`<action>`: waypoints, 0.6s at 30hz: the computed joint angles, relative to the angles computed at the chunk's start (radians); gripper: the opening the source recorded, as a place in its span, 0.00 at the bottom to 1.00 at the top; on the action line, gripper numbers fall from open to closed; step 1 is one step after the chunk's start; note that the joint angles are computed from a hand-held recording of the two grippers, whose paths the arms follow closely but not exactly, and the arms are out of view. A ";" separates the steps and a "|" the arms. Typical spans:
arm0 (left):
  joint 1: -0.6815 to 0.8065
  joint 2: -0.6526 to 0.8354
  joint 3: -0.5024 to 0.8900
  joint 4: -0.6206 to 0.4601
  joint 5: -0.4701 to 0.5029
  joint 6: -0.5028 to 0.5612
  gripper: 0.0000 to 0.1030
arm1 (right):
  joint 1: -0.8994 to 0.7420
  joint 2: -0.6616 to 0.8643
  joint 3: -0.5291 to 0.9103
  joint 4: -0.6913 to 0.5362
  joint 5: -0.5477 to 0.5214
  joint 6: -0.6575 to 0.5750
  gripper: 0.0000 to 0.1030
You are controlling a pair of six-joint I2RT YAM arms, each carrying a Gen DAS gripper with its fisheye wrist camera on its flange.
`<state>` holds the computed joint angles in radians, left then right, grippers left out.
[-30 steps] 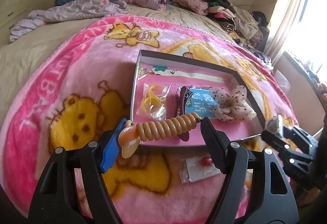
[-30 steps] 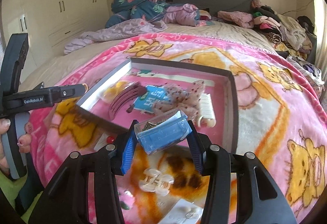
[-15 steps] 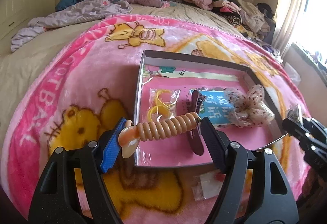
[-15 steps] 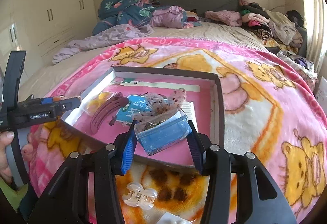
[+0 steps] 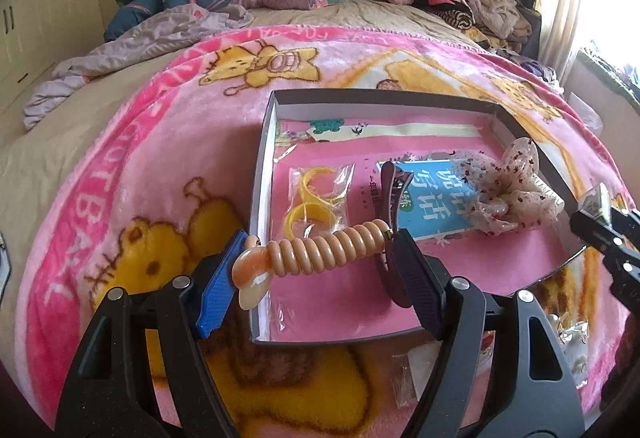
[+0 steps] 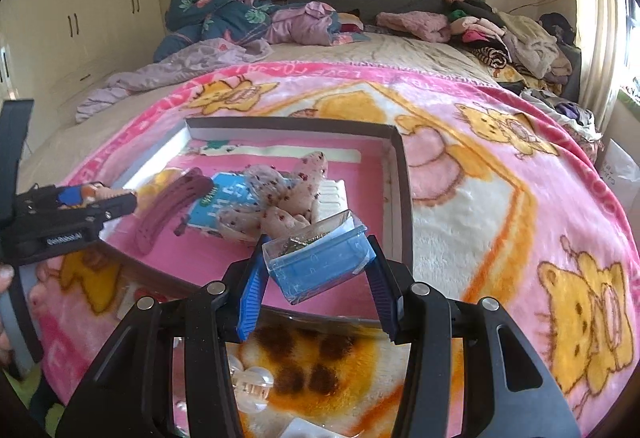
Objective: Organize jewelry
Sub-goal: 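Carry the blue clip into the box with the right tool while the left tool carries the hair tie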
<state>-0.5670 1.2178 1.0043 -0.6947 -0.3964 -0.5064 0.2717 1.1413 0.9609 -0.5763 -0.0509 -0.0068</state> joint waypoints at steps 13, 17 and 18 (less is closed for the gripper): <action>-0.055 0.072 0.023 0.052 0.018 0.002 0.63 | -0.004 0.077 -0.010 0.036 0.007 0.023 0.44; -0.041 0.066 0.010 0.084 0.044 0.007 0.63 | 0.007 0.104 -0.003 0.048 0.009 0.029 0.44; -0.036 0.065 0.006 0.095 0.054 0.009 0.63 | 0.011 0.109 -0.001 0.050 0.010 0.031 0.44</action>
